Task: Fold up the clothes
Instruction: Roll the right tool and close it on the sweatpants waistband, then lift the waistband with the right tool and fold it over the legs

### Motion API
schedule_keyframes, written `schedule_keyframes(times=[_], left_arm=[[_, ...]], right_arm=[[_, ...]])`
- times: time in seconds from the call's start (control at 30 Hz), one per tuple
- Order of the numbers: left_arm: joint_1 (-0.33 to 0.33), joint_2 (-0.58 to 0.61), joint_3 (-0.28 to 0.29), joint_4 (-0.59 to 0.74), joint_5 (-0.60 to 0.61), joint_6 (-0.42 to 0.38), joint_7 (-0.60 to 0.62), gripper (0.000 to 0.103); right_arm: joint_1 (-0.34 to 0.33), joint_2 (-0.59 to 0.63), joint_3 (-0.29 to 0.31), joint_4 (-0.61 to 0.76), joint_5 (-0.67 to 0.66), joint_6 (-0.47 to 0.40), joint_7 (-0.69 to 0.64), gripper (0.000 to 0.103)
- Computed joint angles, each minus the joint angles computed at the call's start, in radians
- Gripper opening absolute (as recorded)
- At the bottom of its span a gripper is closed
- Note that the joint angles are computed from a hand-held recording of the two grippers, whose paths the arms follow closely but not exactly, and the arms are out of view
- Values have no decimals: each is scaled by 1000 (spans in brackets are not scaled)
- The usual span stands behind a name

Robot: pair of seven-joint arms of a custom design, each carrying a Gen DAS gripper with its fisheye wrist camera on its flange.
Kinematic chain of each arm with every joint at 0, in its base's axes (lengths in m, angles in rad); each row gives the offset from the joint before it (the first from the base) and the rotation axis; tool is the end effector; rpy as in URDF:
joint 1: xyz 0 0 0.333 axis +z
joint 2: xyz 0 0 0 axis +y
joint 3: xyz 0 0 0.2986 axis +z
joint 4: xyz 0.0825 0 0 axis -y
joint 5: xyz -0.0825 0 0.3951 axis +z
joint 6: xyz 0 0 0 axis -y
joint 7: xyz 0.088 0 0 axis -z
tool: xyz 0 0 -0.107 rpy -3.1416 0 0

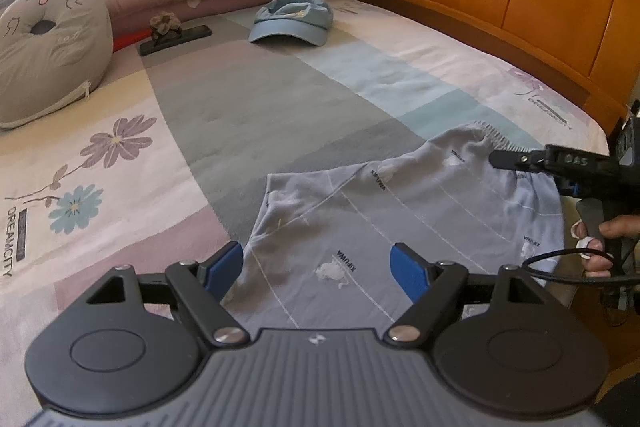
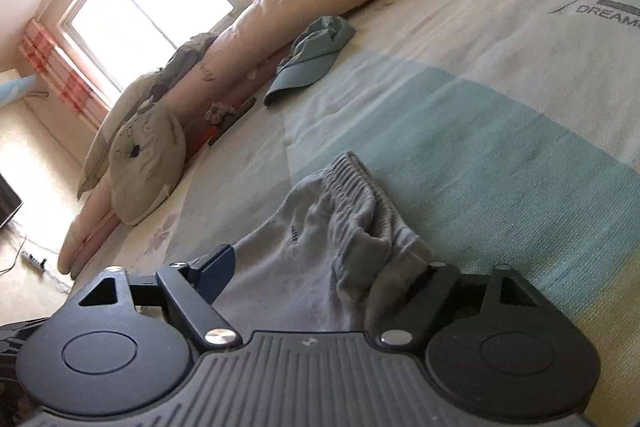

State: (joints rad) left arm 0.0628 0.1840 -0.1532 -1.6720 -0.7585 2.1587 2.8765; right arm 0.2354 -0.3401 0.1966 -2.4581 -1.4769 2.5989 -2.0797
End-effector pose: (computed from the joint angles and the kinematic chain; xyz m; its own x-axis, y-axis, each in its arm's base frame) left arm 0.6522 -0.0801 0.5162 -0.8750 -0.4825 0.0399 -0.3716 0.6164 -0.6943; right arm 0.4246 0.2193 0.4328 -0.4781 -0.6244 -0.6177 -0.1553 0.7523 -0.6403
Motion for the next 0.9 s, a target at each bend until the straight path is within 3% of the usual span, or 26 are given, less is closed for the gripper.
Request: schedule_keyframes(times=[0.03, 0.07, 0.1, 0.17, 0.2, 0.3, 0.47, 0.7, 0.9], left_arm=[[-1, -1, 0, 0, 2, 1, -1, 81], [-1, -2, 0, 0, 5, 3, -2, 81], [-2, -2, 0, 0, 8, 5, -3, 81], [-1, -3, 2, 1, 11, 8, -2, 81], [0, -3, 3, 2, 13, 10, -2, 81], [7, 0, 9, 13, 20, 5, -9, 81], [27, 11, 20, 43, 41, -5, -16, 81], [77, 33, 36, 91, 61, -47, 22, 81], [135, 72, 49, 151, 54, -128, 58, 84]], right_arm=[[3, -6, 0, -10, 26, -14, 1, 58], [5, -15, -1, -23, 59, -26, 6, 29], [5, -24, 0, -37, 92, -39, 12, 12], [-29, -54, 2, -72, 39, 27, 114, 11], [-20, -55, -13, -71, 43, 35, 103, 11], [-10, -42, -16, -42, 177, 17, -83, 14], [-11, -37, 9, -5, 305, -25, -252, 14], [8, -9, 44, 97, 391, -126, -455, 15], [41, 61, 61, 234, 411, -205, -588, 15]])
